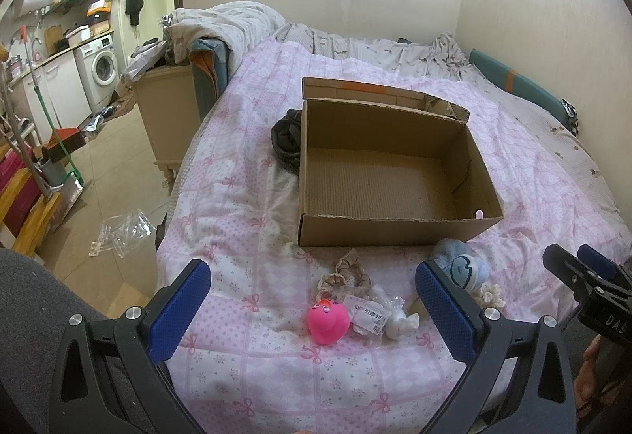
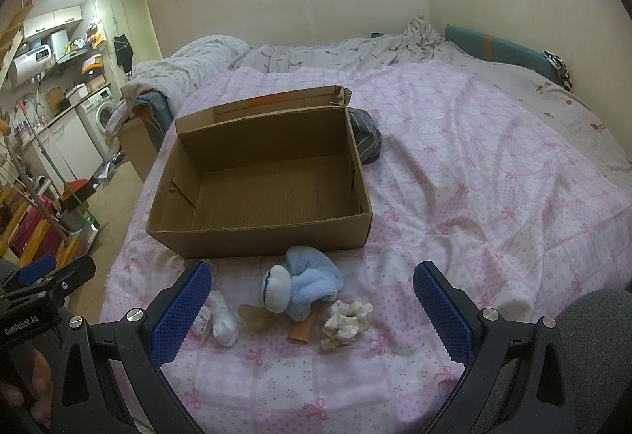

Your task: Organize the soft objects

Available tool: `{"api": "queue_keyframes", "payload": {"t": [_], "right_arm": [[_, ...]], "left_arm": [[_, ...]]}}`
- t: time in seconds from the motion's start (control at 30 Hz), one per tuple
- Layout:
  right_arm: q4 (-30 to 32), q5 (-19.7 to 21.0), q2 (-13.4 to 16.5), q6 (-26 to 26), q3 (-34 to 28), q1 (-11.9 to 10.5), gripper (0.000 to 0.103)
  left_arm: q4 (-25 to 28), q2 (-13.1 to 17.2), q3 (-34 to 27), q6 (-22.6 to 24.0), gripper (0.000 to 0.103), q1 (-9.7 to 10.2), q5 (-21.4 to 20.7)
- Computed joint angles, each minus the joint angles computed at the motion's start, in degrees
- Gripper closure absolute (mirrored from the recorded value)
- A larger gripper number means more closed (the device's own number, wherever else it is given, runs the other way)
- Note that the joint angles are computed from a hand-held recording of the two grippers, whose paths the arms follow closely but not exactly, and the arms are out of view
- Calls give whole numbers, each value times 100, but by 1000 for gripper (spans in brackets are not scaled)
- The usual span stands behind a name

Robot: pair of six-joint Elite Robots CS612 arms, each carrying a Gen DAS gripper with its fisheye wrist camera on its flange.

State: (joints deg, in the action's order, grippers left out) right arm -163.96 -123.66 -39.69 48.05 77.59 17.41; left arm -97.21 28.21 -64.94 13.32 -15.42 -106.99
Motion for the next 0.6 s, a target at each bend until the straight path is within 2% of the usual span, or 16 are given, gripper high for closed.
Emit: {"api": "queue_keyframes", "payload": {"t": [0.47, 0.6], "right_arm": [[-10, -4, -29, 25, 41, -14, 0], [-94, 245, -86, 232, 133, -79, 0]], "left_arm": [[25, 5, -11, 39, 0, 3, 4], [134, -70, 96, -48, 0, 33, -35]]}}
